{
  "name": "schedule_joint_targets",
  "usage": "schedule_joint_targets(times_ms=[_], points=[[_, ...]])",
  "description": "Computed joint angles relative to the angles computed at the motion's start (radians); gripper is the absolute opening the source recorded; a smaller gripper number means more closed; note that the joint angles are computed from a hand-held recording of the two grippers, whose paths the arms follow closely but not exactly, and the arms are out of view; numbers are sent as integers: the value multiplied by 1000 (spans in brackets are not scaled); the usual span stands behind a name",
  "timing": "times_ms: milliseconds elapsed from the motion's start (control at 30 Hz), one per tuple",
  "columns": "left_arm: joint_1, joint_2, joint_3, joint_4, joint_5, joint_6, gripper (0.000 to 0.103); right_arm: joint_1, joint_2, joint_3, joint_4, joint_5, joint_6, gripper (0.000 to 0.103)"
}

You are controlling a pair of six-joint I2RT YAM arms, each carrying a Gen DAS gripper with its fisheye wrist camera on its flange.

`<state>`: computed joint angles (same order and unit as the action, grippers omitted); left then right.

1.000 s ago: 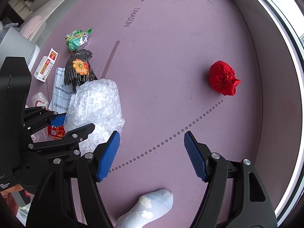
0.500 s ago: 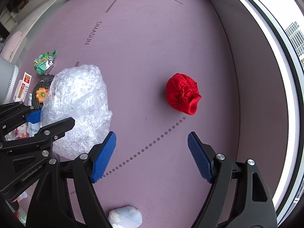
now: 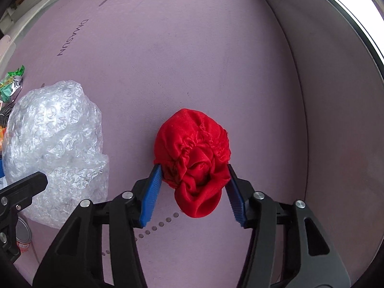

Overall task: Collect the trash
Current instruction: 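Close the left tool on the bubble wrap while the right tool grips the red cloth, then carry the bubble wrap and red cloth to the grey bin and release both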

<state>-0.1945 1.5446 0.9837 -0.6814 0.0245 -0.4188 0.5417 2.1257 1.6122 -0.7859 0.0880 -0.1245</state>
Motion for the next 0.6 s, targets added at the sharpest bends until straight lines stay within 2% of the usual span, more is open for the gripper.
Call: schedule_joint_targets(times_ms=[100,200,367,600], points=[[2,-3,3,-5,2,-1,33,8,-17,-17,9,2,-10,30],[2,-25,22,-48,0,-8,33,13,-49,-9,-40,-18,-12,22],[36,-87,71,-155,7,8,33,38,-112,48,-162,-33,-21,20],[178,-231,168,-366,44,102,33,125,-144,261,-382,-17,33,19]])
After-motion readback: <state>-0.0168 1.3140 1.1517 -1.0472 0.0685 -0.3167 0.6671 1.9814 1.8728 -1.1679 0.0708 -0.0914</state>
